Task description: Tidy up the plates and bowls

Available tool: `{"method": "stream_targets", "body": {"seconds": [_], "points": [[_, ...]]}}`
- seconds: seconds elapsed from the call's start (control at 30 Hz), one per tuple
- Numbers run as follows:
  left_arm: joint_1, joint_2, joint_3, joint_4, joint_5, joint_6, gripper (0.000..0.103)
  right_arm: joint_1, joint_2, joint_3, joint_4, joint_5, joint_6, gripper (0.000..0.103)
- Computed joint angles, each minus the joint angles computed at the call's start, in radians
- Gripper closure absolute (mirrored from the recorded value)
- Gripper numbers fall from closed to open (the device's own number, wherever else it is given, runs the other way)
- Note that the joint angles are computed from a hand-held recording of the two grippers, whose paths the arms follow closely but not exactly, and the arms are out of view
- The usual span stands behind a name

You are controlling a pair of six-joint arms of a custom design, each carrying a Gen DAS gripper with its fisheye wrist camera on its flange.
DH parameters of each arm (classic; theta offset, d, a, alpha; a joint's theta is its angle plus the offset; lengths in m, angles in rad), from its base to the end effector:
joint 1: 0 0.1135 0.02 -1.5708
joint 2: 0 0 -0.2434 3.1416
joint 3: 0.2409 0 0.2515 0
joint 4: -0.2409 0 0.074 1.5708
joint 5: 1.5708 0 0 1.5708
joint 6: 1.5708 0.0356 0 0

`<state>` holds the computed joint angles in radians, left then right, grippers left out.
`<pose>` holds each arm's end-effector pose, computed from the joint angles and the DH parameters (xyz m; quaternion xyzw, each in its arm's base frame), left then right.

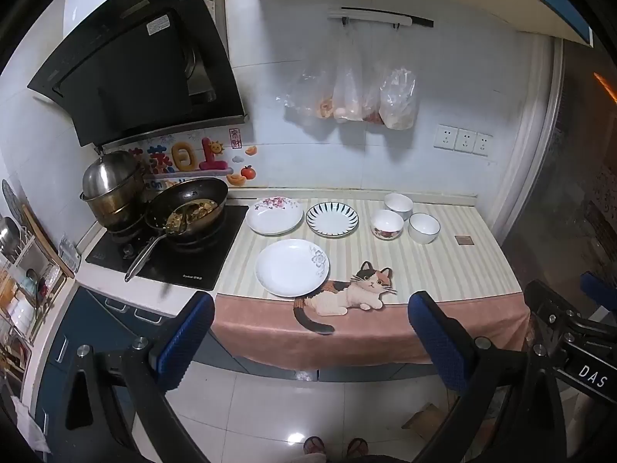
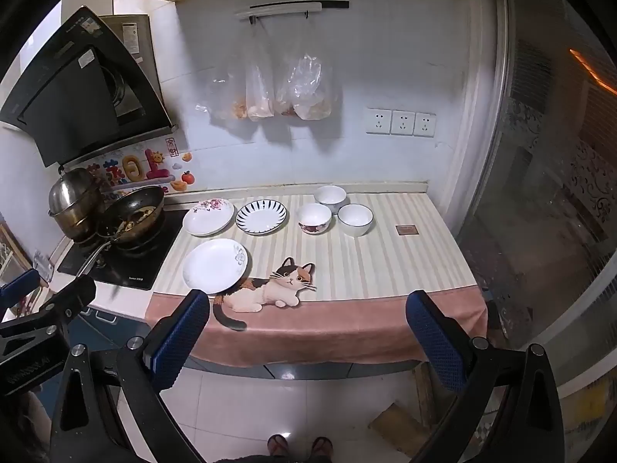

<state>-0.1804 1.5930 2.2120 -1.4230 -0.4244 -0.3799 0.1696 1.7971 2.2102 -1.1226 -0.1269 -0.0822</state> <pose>0.2617 -0.0328 0.4708 -0.1687 0.8942 0.0866 0.4054 0.3513 0.0647 0.4325 -0.1401 0.8964 0.0758 0.4137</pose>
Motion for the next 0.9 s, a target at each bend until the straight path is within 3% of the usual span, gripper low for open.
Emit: {"method": "stream_targets", "body": {"seconds": [0.5,0.77,0.9], "points": [[-0.004,0.036,0.061,-0.019,-0.001,-0.006,0.0,-0.011,-0.014,-0.036,0.021,-0.009,-0.003,0.0],[-0.004,0.081,0.131,-0.04,-0.006,-0.005,0.0,-0.005,0.032,0.05,-0.013,-0.009,0.003,0.0],[0.015,0.044,0.083,-0.021,0.009,0.007,0.0,-0.001,0.052,0.077,-0.02,-0.006,0.005,0.0]]}}
